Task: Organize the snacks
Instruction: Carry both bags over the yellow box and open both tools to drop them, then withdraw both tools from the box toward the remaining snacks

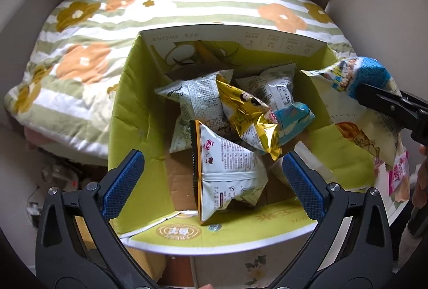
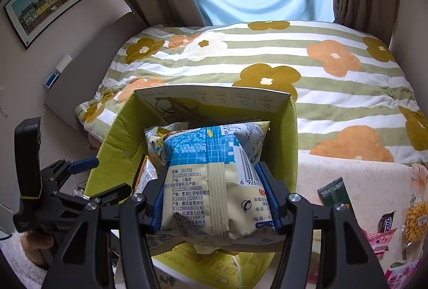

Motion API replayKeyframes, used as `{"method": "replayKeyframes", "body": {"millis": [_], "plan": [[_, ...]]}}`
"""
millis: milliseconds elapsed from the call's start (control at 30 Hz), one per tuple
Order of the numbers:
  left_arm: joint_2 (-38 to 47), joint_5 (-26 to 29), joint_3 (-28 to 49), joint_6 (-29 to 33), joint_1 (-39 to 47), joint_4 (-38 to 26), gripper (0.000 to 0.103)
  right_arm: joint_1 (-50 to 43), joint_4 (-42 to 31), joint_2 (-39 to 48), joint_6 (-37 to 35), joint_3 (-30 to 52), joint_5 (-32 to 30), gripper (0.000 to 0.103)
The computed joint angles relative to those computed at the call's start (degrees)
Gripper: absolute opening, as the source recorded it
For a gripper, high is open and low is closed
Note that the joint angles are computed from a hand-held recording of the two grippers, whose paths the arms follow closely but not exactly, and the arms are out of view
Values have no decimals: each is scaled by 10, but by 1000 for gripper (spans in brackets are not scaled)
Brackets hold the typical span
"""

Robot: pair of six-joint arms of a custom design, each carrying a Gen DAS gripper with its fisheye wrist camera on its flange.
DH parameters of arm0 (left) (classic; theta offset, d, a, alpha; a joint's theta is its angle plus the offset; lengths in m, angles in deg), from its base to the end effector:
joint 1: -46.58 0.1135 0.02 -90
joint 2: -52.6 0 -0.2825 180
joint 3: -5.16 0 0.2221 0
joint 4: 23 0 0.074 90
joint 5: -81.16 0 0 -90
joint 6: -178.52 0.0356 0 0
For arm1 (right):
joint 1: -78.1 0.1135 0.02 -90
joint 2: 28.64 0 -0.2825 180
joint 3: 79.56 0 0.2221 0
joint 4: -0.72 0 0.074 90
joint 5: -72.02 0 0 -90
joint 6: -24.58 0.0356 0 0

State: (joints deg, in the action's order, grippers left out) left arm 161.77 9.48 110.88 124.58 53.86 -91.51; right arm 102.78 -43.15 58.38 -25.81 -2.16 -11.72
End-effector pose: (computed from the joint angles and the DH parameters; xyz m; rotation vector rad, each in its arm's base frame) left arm 0.3663 0.0355 0.2645 0.7442 2.6201 -0.2484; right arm 0.2646 0.1173 0.2706 0.3735 2.4993 0.3264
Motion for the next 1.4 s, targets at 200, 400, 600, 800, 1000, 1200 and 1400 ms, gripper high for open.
{"method": "replayKeyframes", "body": {"millis": [200,400,600,800,1000,1200,1400], "plan": [[-25,-6,-23,5,-1,15,103,0,14,12,22,-6,-1,81],[-38,-9,-40,11,5,23,102,29,25,-5,34,-24,57,102],[-44,2,-38,14,17,20,102,26,-1,-12,44,-16,36,102],[-53,13,-32,26,25,12,103,47,-38,-19,54,5,72,102],[-61,24,-10,33,20,-6,102,73,-86,-24,70,28,114,102],[-93,28,-20,18,-1,-8,102,92,-112,-58,88,25,137,102],[-150,39,-59,-16,-48,-11,102,97,-146,-135,106,-11,155,102]]}}
